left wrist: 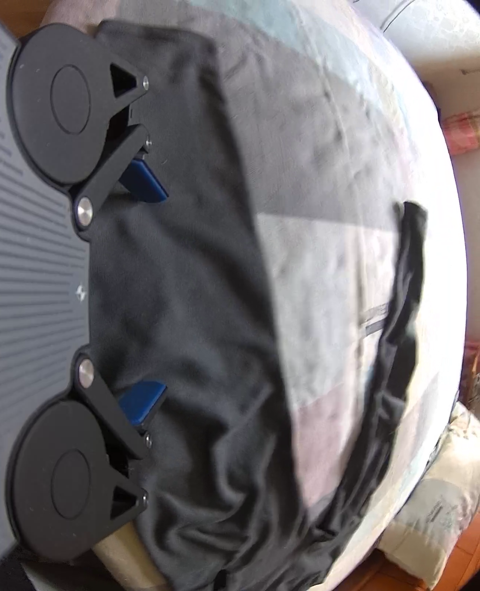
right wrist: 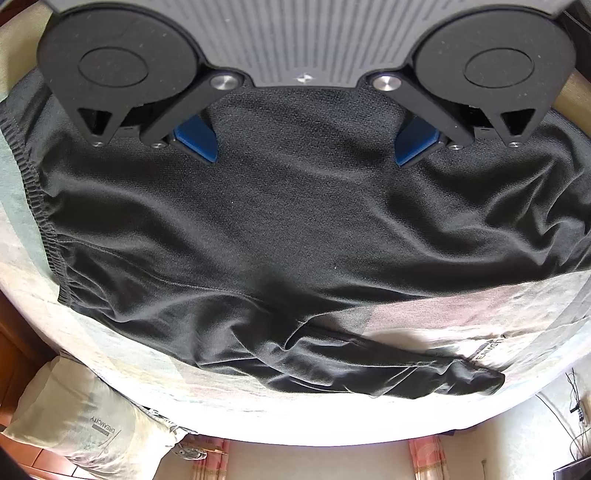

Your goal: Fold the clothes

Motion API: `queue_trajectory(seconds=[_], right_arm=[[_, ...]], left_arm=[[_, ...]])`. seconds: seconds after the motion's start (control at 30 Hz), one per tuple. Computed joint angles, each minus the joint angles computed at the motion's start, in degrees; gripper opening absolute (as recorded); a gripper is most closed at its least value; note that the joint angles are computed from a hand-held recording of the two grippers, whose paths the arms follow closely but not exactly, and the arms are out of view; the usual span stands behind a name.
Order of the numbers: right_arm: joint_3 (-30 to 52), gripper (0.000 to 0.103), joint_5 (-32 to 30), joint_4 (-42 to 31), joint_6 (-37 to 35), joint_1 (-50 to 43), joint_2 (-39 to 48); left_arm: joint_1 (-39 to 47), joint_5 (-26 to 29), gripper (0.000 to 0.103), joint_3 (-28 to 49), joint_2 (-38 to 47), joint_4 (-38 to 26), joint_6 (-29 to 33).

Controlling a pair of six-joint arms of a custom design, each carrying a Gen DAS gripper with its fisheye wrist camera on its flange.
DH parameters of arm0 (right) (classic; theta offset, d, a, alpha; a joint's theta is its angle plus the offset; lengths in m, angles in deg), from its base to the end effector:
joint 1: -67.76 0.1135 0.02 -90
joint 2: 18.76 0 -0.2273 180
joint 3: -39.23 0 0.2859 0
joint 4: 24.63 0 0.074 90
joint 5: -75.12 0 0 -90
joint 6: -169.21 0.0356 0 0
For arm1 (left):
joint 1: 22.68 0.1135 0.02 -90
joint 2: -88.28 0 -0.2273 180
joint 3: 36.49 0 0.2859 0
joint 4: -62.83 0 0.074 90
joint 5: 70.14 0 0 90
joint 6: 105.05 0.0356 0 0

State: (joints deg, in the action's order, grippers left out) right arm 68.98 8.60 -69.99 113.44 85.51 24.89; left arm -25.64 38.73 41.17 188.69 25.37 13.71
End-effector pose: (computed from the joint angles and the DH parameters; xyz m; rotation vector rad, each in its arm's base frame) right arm 0.1830 0.0437 0.1100 0.4961 2.4363 -0.1647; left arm 0.3771 -0.0310 0.1330 0.8062 2.4248 -0.2619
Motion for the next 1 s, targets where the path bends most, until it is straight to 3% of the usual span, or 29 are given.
queue_trajectory(seconds=[0.13,0.3,0.43,0.57,0.87,1.0], right_arm=[[-0.6,0.103,0.6,0.4,0.2,0.5,-0.6],[-0.4,0.103,0.7,0.3,0.4,0.5,-0.3],[-0.7,0.103,0.9,0.5,0.5,0.7,-0.6],[-1.1,0.103,1.2,0.8,0.6,0.9,-0.9],[-1.6,0.103,1.5,1.6,0.6,0.9,-1.1],[-0.5,0.103,-0.5,0.8,-0.3,-0.6,-0.4]], left_arm=[[-2.1,3.8,0.102,4.0,1.6,-0.1,-1.7],[-6.4,2.1,0.102,8.3,6.9,-1.1,-1.9],[-5.3,1.1,0.102,4.7,6.7,0.2,-1.3],[-2.9,1.2,0.102,-0.5,2.6,1.6,3.1],[-4.8,0.5,0.102,3.9,5.3,-1.5,0.2],[-5.3,-0.6,0.102,0.2,4.0,3.0,-0.6]])
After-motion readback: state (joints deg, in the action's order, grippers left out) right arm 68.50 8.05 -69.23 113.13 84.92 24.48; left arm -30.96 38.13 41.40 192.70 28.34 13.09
